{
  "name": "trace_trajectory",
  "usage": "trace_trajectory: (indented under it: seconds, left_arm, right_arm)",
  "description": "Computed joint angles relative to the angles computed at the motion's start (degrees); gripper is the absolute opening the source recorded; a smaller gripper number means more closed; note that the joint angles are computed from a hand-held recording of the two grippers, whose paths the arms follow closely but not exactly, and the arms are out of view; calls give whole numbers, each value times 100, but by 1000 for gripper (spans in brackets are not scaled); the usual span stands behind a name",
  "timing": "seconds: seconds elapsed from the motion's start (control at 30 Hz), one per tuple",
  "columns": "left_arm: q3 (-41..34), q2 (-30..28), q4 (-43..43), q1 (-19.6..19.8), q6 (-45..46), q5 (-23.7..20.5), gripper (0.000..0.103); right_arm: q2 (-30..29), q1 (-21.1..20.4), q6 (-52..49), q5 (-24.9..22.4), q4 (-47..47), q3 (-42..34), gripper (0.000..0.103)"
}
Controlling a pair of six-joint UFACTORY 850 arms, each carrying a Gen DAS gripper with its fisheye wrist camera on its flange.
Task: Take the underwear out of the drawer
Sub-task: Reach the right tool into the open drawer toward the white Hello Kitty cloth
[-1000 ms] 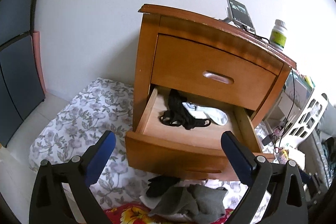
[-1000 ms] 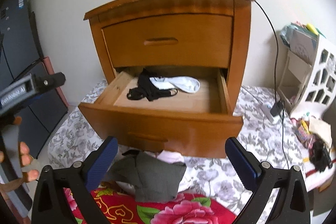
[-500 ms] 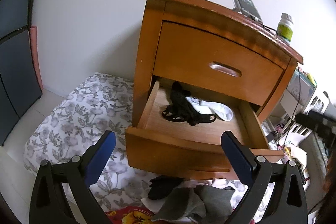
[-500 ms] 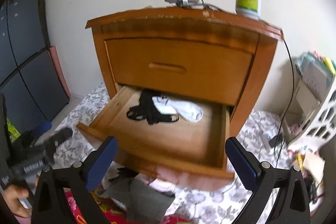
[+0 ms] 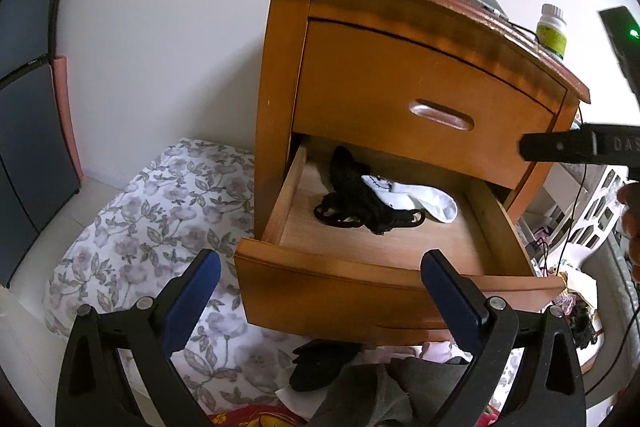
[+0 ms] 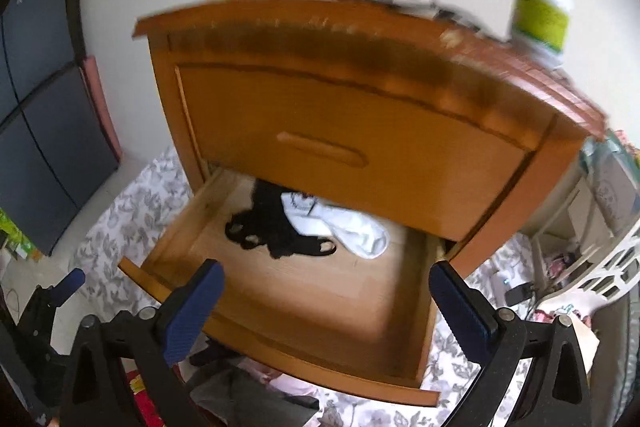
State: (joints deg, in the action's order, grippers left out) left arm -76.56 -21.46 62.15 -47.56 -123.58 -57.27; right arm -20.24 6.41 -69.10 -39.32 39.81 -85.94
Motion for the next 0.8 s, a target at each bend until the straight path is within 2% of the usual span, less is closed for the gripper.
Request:
trace_trajectory:
  seconds: [0.1, 0.27, 0.43, 0.57, 0.8]
  left_arm:
    - [42, -21, 18, 46, -56, 136, 100]
    - [144, -42, -13, 140, -194, 387, 100]
    - [383, 46, 129, 246, -392, 907, 100]
    - [475, 75, 301, 278, -497, 1113, 100]
    - [699, 180, 415, 379, -730, 1358, 100]
  right_arm:
    - [-258, 104, 273, -272, -292, -234, 103]
    - [-741, 431, 1447, -425, -1548, -633, 103]
    - [-1311, 642, 2461, -835, -2390, -1140, 102]
    - [-1538, 766, 2753, -839, -2681, -1324, 102]
    - [-1677, 1053, 2411, -507, -3265, -1339, 90]
